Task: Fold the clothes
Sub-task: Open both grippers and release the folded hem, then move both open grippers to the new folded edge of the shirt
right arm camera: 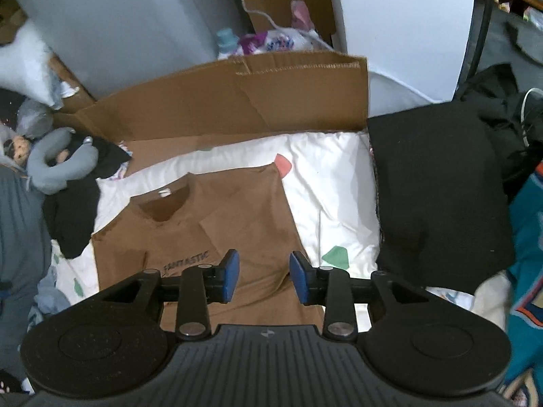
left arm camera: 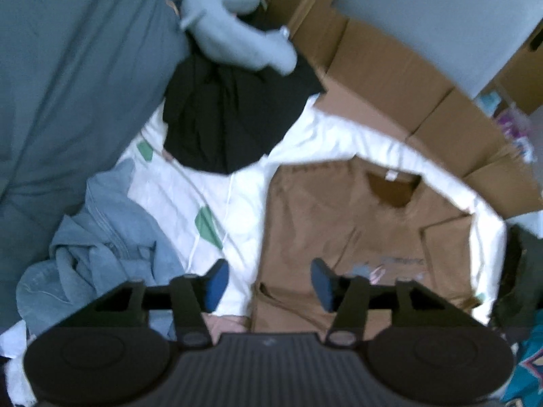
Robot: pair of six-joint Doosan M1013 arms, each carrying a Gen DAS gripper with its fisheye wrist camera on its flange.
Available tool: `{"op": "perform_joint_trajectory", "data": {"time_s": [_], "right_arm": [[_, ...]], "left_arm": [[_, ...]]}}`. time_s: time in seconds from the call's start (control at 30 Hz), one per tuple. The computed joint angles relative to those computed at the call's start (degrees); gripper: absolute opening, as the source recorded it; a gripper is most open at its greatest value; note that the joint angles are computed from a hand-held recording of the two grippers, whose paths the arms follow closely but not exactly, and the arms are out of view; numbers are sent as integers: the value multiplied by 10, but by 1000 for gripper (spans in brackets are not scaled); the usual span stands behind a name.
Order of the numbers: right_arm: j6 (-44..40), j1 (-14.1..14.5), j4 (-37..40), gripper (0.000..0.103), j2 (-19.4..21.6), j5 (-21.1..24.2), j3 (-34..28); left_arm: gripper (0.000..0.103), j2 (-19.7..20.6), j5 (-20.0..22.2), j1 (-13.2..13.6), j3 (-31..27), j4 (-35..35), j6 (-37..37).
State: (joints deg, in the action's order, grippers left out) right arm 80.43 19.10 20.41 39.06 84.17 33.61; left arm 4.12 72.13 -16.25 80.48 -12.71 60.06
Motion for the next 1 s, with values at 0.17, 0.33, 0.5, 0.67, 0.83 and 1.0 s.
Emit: {"op": "perform_joint_trajectory", "data": {"time_s": [0.17, 0.33, 0.5, 0.67, 0.83, 1.0], "right_arm": [[-38, 6, -19, 50, -29, 4, 9], [-90, 8, -4, 52, -35, -11, 23], [-115, 12, -11, 55, -22, -15, 31], [-123, 13, -19, 55, -18, -32, 61], [-158, 15, -40, 55, -14, -44, 86], [-170, 13, -42, 55, -14, -70, 115]], "left_arm": [[66, -18, 2, 1, -6, -7, 15], [66, -23, -2, -10, -3, 16, 52], [66, -19, -9, -13, 4, 26, 72], [66, -8, -16, -14, 10, 24, 116], [66, -2, -45, -14, 28, 15, 167], [66, 5, -60, -18, 53, 10, 237]]}}
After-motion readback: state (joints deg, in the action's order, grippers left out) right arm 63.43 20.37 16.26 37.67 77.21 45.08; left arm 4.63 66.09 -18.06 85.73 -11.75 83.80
